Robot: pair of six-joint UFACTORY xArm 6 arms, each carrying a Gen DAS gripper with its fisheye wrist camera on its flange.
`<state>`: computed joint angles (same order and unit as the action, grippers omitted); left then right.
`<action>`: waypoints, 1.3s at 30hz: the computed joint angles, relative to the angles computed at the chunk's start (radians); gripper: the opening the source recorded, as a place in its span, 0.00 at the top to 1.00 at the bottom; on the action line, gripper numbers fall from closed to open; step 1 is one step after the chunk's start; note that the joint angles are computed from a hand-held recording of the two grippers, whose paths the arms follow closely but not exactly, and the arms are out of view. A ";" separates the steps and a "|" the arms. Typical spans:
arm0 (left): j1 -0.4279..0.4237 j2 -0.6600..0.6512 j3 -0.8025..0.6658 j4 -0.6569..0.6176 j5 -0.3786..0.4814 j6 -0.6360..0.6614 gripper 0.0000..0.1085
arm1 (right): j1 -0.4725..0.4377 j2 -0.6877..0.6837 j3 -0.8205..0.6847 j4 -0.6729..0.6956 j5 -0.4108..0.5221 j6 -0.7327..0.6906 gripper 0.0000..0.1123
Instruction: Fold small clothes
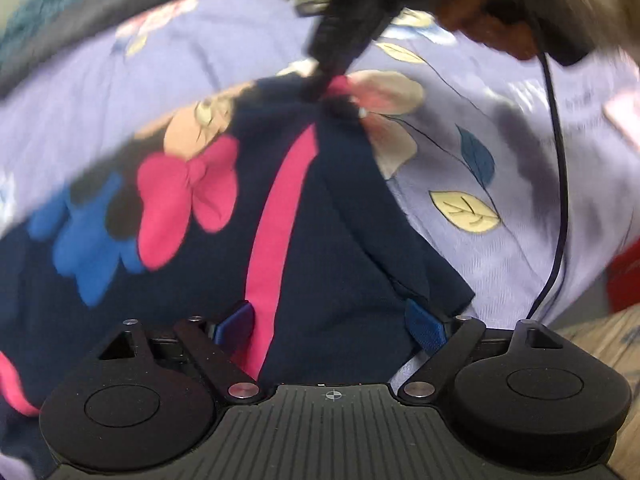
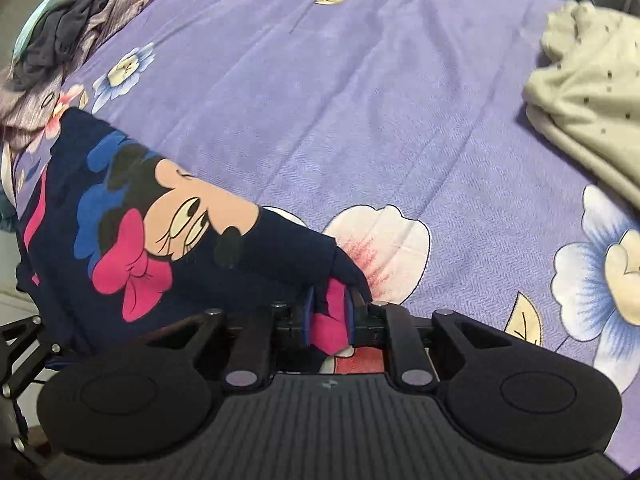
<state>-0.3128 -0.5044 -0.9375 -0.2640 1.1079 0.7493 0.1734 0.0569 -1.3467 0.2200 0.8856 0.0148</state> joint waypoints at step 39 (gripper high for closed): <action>0.252 0.264 -0.314 -0.279 0.315 -0.588 0.46 | -0.055 -0.186 0.287 0.581 -0.119 0.236 0.35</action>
<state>-0.0610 -0.2400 -1.2512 -0.5428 1.4229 0.1614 0.1187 -0.1290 -1.0593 0.8012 0.7667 0.2512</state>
